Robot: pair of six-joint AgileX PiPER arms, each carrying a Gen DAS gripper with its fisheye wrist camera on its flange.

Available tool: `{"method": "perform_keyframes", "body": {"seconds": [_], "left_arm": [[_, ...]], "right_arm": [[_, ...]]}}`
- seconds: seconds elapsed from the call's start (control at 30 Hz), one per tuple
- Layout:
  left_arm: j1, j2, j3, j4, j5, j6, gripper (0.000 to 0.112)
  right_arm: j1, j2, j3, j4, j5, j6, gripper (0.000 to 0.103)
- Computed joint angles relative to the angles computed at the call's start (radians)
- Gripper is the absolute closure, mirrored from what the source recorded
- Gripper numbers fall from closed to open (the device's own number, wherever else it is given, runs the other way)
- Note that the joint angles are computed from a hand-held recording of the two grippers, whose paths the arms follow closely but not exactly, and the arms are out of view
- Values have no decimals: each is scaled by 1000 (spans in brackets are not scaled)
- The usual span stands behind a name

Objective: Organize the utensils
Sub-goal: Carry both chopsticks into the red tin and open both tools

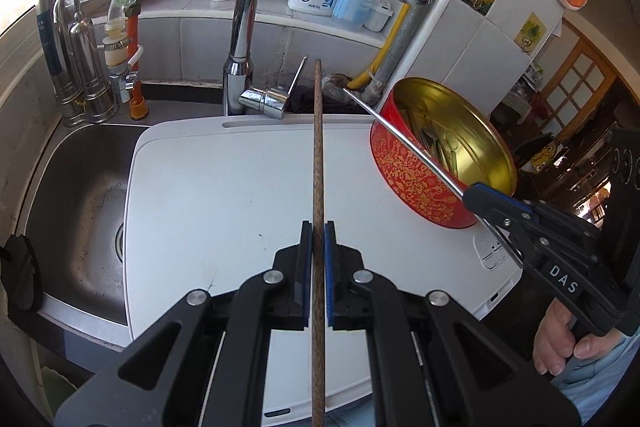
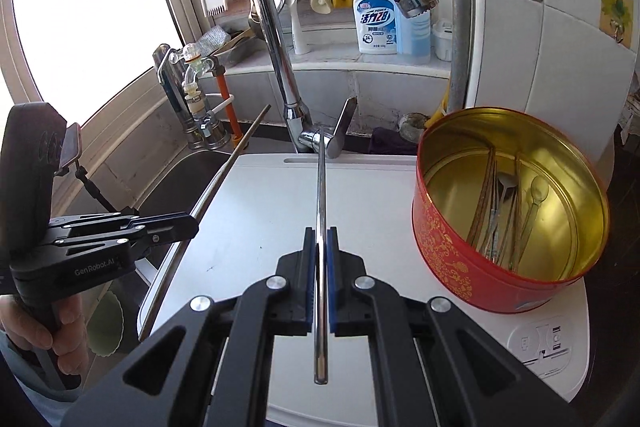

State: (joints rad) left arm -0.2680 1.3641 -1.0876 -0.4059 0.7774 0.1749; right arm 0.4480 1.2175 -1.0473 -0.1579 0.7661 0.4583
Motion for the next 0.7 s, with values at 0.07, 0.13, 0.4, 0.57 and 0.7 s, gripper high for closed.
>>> {"method": "perform_keyframes", "body": {"seconds": [0.07, 0.13, 0.4, 0.57, 0.7], "left_arm": [[-28, 0, -20, 10, -2, -32, 107], [-65, 6, -46, 31, -4, -72, 107], [-230, 87, -207, 154, -1, -239, 107], [-315, 231, -423, 169, 60, -264, 107], [-362, 438, -709, 161, 175, -293, 107]], "right_arm": [[-49, -48, 4, 27, 7, -40, 97], [-107, -93, 8, 59, 10, -93, 97], [-443, -216, 0, 296, 21, -403, 97], [-746, -215, -24, 531, 76, -685, 97], [-870, -147, -56, 618, 97, -800, 97]]}}
